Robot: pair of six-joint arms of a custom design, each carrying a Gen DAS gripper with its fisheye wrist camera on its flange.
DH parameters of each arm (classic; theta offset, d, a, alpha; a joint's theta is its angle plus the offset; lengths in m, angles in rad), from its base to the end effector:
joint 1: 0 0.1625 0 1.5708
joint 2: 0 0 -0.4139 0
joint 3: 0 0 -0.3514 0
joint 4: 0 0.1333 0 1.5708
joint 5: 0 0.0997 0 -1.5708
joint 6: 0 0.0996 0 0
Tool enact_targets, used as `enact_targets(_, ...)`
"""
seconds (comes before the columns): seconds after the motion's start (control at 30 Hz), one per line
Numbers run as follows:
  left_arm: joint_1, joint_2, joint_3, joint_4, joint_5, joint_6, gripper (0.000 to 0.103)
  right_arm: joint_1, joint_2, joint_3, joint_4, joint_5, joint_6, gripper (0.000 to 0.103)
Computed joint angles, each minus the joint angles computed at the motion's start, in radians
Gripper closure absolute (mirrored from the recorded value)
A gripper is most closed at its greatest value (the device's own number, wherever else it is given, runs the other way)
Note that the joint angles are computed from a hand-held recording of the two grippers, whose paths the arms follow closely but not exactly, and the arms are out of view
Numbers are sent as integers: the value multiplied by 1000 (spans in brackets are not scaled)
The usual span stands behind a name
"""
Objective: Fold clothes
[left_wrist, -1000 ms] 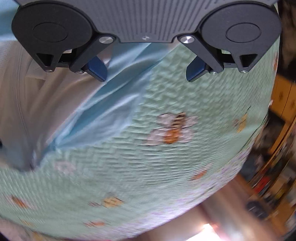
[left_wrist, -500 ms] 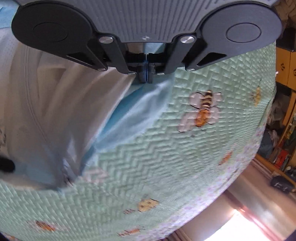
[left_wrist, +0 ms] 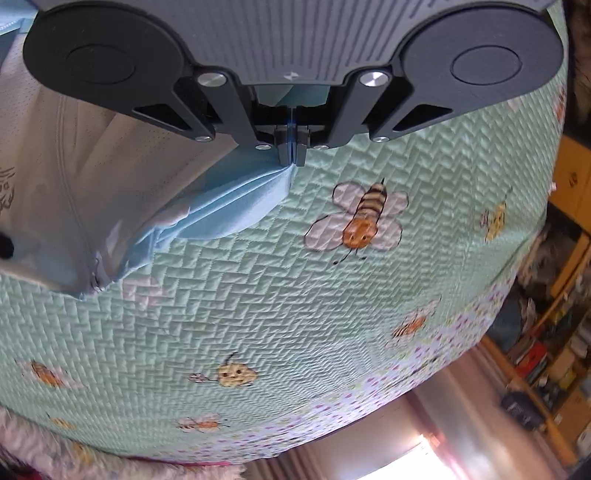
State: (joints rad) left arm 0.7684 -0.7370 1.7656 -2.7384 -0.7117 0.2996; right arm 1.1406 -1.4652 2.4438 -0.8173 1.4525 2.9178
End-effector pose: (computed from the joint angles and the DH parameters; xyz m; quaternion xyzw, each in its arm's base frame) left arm -0.2832 -0.5640 0.0891 0.4502 0.7879 -0.1645 0.3867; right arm -0.0022 -0.3526 0.1682 -0.0402 -0.7603 0.6269 0.1651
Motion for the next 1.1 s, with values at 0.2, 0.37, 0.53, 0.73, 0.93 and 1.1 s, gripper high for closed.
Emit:
enact_targets(0.2,51,-43,10,78,83,-199,103,3,-2,0,2,4,1,32)
enact_targets(0.37,63,-86,80,-13,229,-204,103,14,0,-3,3,22,-7,32)
enact_targets(0.53,81,-166,117,26,211,-240,103,112,21,-28,7,177,-60,32)
enact_targets(0.73,62,-212,156,17,179,-232,103,313,60,-21,-154,368,-295,28)
enact_targets(0.93,65,-210,151,-12,162,-212,103,470,179,-254,113,421,-640,12)
enact_targets(1.1,71,-220,152,1,164,-228,103,500,369,-535,441,524,-637,15)
